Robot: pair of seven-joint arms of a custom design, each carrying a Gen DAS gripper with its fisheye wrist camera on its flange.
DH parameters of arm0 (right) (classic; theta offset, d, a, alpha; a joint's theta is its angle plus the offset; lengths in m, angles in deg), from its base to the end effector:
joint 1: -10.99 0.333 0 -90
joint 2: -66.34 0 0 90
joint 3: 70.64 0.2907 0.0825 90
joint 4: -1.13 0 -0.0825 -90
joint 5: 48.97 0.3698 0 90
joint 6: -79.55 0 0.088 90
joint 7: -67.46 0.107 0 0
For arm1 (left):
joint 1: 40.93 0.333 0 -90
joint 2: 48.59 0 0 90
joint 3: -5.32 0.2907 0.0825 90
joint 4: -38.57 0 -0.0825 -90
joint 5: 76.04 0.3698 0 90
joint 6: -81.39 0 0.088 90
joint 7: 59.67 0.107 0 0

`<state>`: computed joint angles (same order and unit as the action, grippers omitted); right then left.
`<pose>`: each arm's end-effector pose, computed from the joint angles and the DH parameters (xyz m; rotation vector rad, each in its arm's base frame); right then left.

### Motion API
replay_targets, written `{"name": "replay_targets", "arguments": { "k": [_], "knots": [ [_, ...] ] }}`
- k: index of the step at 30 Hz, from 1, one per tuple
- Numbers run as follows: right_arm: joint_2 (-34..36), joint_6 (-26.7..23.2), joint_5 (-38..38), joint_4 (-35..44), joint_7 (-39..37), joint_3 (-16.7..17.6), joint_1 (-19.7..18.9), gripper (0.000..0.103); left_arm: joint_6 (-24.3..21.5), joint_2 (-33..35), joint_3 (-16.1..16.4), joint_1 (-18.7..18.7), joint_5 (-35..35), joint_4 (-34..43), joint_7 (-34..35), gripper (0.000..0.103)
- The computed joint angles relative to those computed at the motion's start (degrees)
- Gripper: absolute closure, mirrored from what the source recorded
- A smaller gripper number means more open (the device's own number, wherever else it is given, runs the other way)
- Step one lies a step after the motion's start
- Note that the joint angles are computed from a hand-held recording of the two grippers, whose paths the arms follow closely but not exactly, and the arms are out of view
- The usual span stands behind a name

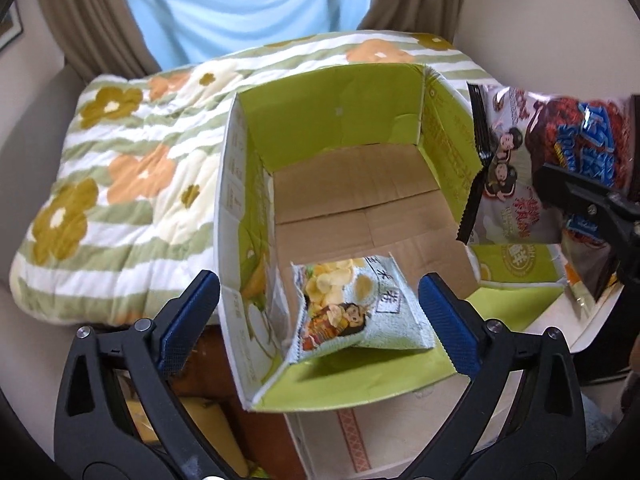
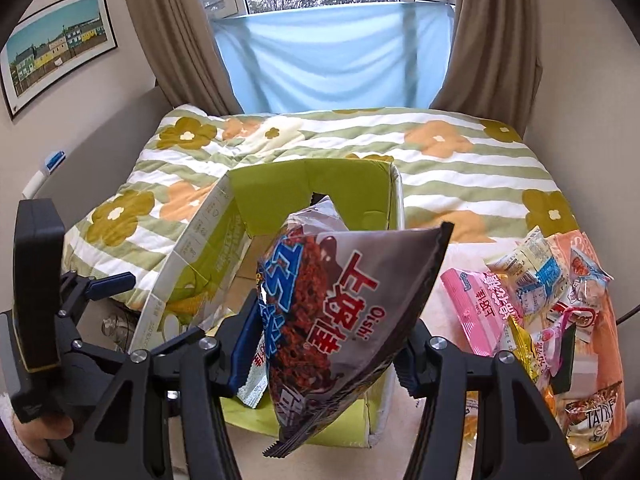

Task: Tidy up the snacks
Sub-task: 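Carry both chip bags into the cardboard box and open both tools, then grasp the gold wafer packet with the left tool while the right tool grasps the TYRE chip bag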

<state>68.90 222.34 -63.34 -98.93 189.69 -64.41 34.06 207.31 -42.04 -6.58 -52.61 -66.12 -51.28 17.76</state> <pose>0.5324 0.2987 0.5944 -1.8277 1.6673 -0.4864 0.5740 -0.2361 0.6052 -1.6748 2.1543 -0.5550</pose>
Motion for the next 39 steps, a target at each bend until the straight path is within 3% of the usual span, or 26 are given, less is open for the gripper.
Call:
{"name": "replay_targets", "arguments": {
  "k": [5, 8, 11, 15, 17, 18, 19, 21, 25, 39],
  "knots": [
    [1.7, -2.6, 1.0, 2.1, -3.3, -0.1, 0.0, 0.05, 0.8, -2.2, -0.1, -0.1, -0.2, -2.5, -2.9, 0.004],
    [2.9, -1.5, 4.1, 2.4, -8.2, -0.2, -0.2, 0.05, 0.6, -2.8, 0.0, -0.1, 0.3, -3.5, -5.2, 0.004],
    [4.8, -4.3, 4.2, 4.4, -9.2, -0.5, 0.5, 0.05, 0.8, -3.5, 0.1, 0.1, -0.6, -4.4, -6.8, 0.004],
    [5.2, -2.5, 7.4, 3.7, -11.6, -0.8, 0.4, 0.048, 1.5, -4.5, 0.4, 0.5, -0.9, -5.5, -8.7, 0.004],
    [4.7, -0.9, 9.1, 2.3, -11.8, -0.9, 0.2, 0.043, 2.1, -5.2, 0.5, 0.8, -1.8, -6.4, -8.4, 0.004],
    [4.3, 0.2, 9.9, 1.4, -11.5, -0.9, 0.2, 0.031, 2.1, -5.4, 0.5, 0.9, -1.7, -6.6, -8.6, 0.004],
    [3.8, 1.6, 11.1, 0.3, -11.7, -0.9, 0.0, 0.009, 2.3, -5.8, 0.5, 0.9, -1.6, -7.0, -8.9, 0.004],
    [3.4, 2.6, 10.9, -0.6, -10.8, -1.0, 0.1, 0.0, 2.3, -6.3, 0.6, 1.0, -1.3, -7.5, -9.5, 0.004],
    [1.9, 5.0, 10.8, -3.0, -10.2, -0.8, 0.0, 0.0, 2.8, -7.5, 0.7, 1.3, -1.6, -9.1, -10.0, 0.004],
    [-3.1, 2.8, 3.5, -5.7, -2.6, -0.1, -1.3, 0.0, 4.7, -5.4, 0.1, 0.8, -5.7, -6.4, -3.8, 0.004]
  ]
}}
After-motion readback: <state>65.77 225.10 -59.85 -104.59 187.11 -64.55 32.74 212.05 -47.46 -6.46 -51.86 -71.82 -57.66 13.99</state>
